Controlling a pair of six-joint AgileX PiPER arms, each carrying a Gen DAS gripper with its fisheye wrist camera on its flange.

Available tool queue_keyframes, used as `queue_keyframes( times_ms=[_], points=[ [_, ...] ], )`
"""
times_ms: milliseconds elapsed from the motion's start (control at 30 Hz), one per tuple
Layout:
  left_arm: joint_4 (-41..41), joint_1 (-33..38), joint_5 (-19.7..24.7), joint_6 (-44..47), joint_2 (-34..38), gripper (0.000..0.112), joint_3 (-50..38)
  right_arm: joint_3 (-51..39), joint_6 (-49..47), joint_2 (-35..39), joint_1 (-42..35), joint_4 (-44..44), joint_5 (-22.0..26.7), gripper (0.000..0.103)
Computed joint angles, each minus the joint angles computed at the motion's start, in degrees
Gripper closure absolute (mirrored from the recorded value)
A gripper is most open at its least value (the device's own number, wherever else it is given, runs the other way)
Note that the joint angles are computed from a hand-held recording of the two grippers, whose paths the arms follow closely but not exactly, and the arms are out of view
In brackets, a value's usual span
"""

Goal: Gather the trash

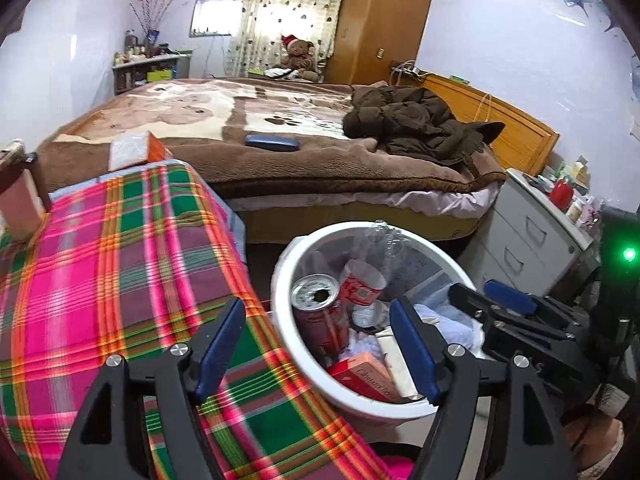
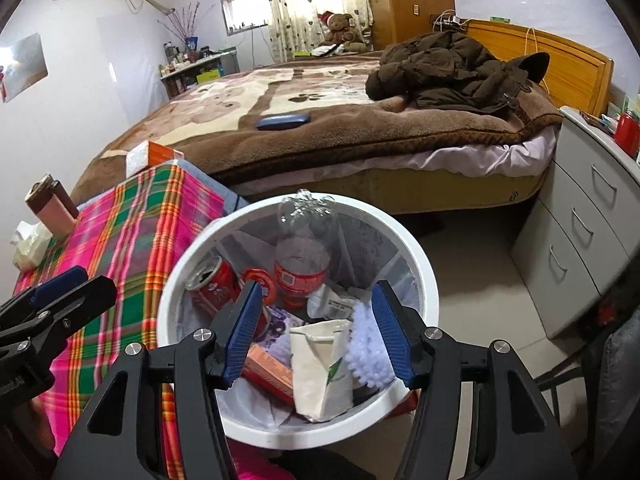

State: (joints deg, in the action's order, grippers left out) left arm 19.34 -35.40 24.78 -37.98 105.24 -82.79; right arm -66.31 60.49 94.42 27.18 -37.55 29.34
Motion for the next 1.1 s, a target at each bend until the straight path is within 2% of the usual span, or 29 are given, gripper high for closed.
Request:
queue_keyframes(
  times_ms=[133, 200, 300, 467, 600, 833, 967, 1100],
  points=[
    [3.75, 0.05, -1.59, -4.66, -3.48, 0.035, 4.72, 1.64, 3.71, -1.51, 1.87, -2.9, -0.77, 0.044],
    [11.72, -0.91, -0.07, -12.64, -5.01, 0.032, 6.65, 2.61, 6.94, -2.28, 3.18, -5.74, -1.56, 0.044],
    [18.29, -1.06, 0.12, -20.04, -8.29, 0.031, 10.99, 4.09, 12.0, -3.28, 5.67, -10.76, -1.97, 0.044],
    [30.02, -2.76, 3.53, -32.12, -13.24, 0.031, 17.22, 5.55, 19.49, -3.43, 9.81, -17.82, -1.9, 0.044],
    [37.41, -4.79, 8.18, -39.75, -16.07, 0.031, 20.89, 6.96, 26.24, -4.11, 12.83, -23.49, -1.28, 0.044],
    [44.48, -7.55, 12.42, -50.1, -20.84, 0.031, 27.47, 9.25, 36.01, -5.62, 17.94, -33.5, 0.81, 0.044],
    [48.4, -10.21, 16.62, -55.54, -22.05, 0.031, 30.18, 10.27, 39.62, -6.22, 20.27, -34.78, 2.95, 0.043],
    [50.59, -10.81, 15.77, -58.82, -24.0, 0.031, 32.79, 11.05, 43.51, -6.05, 23.29, -36.33, 6.88, 0.042]
  ],
)
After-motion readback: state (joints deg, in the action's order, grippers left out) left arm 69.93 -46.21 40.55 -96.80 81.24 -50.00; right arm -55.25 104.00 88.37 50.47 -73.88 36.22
